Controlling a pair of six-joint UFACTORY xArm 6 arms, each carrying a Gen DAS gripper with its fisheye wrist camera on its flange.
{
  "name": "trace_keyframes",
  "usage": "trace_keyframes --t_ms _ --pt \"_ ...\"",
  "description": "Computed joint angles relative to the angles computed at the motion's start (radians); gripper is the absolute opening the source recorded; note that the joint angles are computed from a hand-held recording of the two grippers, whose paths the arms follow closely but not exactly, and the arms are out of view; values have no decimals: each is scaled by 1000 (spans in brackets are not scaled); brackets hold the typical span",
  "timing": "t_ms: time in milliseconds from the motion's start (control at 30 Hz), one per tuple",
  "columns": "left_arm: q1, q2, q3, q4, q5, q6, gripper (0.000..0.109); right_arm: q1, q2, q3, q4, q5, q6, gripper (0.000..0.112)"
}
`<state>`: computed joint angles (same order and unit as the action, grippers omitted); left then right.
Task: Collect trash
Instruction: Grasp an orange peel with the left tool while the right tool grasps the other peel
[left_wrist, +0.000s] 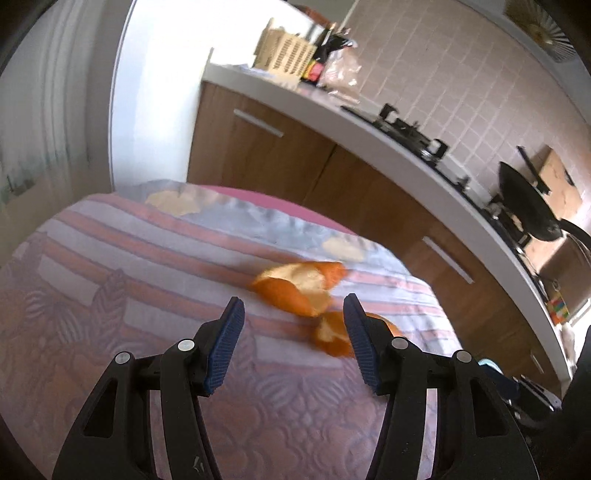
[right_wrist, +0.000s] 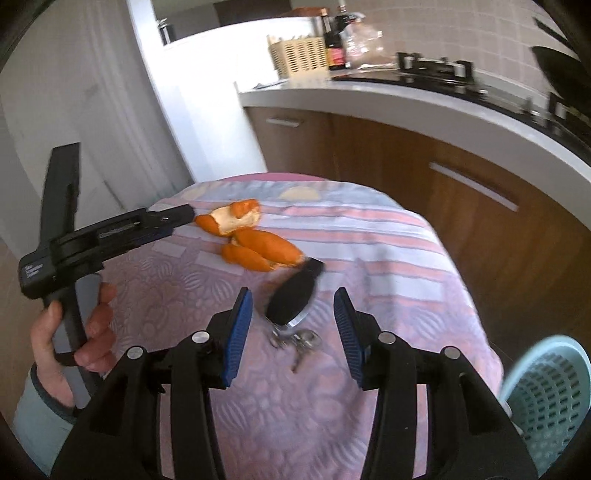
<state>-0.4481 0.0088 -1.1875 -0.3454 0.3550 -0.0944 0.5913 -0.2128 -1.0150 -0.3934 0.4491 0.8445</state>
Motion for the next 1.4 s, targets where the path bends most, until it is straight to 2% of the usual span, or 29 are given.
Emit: trace_keyframes --t_ms 33,100,167,200,267,367,433,467,500,567,700,833,933,1067,1133,1267,1400 --pt "0 15 -12 -22 6 19 54 -1 18 -10 12 -12 -19 42" --pt "7 72 -74 -83 72 71 55 -4 65 -44 39 -35 -68 43" --pt "9 115 -111 -73 100 54 54 -7 102 -72 67 -46 -118 50" --pt "6 125 -111 -68 79 50 53 -9 115 -82 75 -52 -134 55" --pt "1 140 -121 -27 58 25 52 -15 152 -109 94 -72 -176 58" --pt "0 155 -127 23 42 -15 39 -20 205 -161 114 -67 -220 59" --pt "1 162 -132 42 37 -31 30 -22 240 -194 123 -67 -255 66" --pt "2 164 -135 56 40 -45 21 -23 257 -211 106 -63 -256 69" --pt "3 167 -137 40 45 -35 14 -23 271 -226 87 -55 -253 70" --pt "7 164 -133 -15 38 -7 10 -22 307 -268 74 -26 -273 71" --pt "31 141 -103 -103 11 18 8 -16 357 -322 126 12 -349 82" --pt "67 119 -75 -197 -7 39 8 -1 412 -392 118 83 -385 82" --pt "74 120 -74 -229 0 50 8 6 436 -420 95 104 -377 69" --pt "69 121 -74 -204 -8 33 8 4 395 -357 29 19 -320 44" --pt "66 116 -68 -233 -15 58 8 1 371 -324 -29 -18 -263 36" --pt "56 87 -35 -261 -35 99 8 -8 332 -287 -141 -51 -135 34" --pt "38 57 -6 -165 -75 57 8 -14 278 -245 -191 -57 -57 34"
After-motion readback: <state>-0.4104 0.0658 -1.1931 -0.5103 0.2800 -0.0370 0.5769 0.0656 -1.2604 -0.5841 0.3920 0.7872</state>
